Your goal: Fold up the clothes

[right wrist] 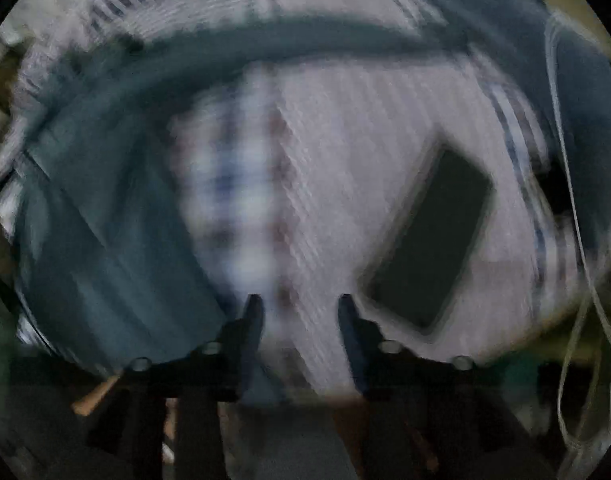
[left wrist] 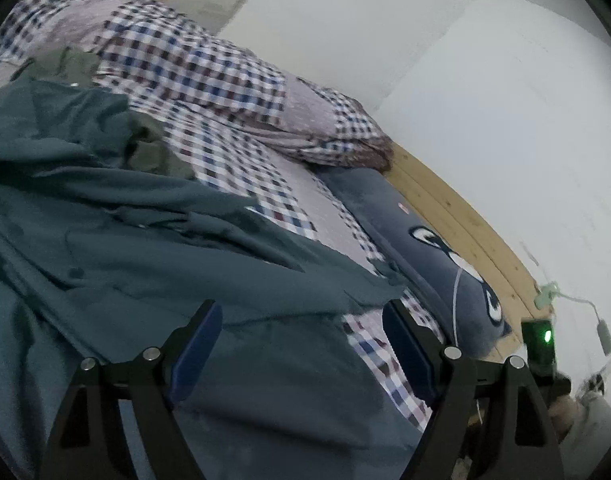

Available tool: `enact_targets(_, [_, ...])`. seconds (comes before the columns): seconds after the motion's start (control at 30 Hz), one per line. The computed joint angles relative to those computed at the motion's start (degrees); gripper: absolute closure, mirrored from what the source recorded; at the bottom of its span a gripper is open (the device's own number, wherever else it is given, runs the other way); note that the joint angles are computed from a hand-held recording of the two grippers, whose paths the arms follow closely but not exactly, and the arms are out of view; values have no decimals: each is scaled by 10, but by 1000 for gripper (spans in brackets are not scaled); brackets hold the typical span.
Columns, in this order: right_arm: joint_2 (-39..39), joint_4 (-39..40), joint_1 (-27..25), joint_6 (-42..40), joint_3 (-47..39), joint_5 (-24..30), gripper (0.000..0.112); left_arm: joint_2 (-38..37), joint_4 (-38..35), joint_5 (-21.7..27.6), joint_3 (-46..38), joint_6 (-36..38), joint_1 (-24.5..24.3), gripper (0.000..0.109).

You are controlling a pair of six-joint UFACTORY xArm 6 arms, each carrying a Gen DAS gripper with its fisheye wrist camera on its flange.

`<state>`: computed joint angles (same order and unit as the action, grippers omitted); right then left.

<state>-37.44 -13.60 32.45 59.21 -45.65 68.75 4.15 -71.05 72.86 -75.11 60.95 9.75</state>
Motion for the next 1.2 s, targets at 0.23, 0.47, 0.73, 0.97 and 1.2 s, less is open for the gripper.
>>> enact_targets(0.23, [236, -53, -55, -145, -203, -149, 68, 54, -7, -45, -63, -41, 14, 24])
enact_targets(0.47, [497, -48, -81, -332, -469, -164, 68, 126, 4, -83, -143, -90, 34, 24])
enact_targets(0.73, [771, -51, -60, -474, -796, -84, 69, 192, 13, -95, -212, -150, 49, 25])
enact_targets(0.97, [808, -18, -85, -457, -827, -96, 105, 191, 22, -125, -206, -142, 45, 26])
enact_targets(1.2, [721, 204, -145, -457, -688, -239, 67, 202, 21, -127, -212, -157, 49, 26])
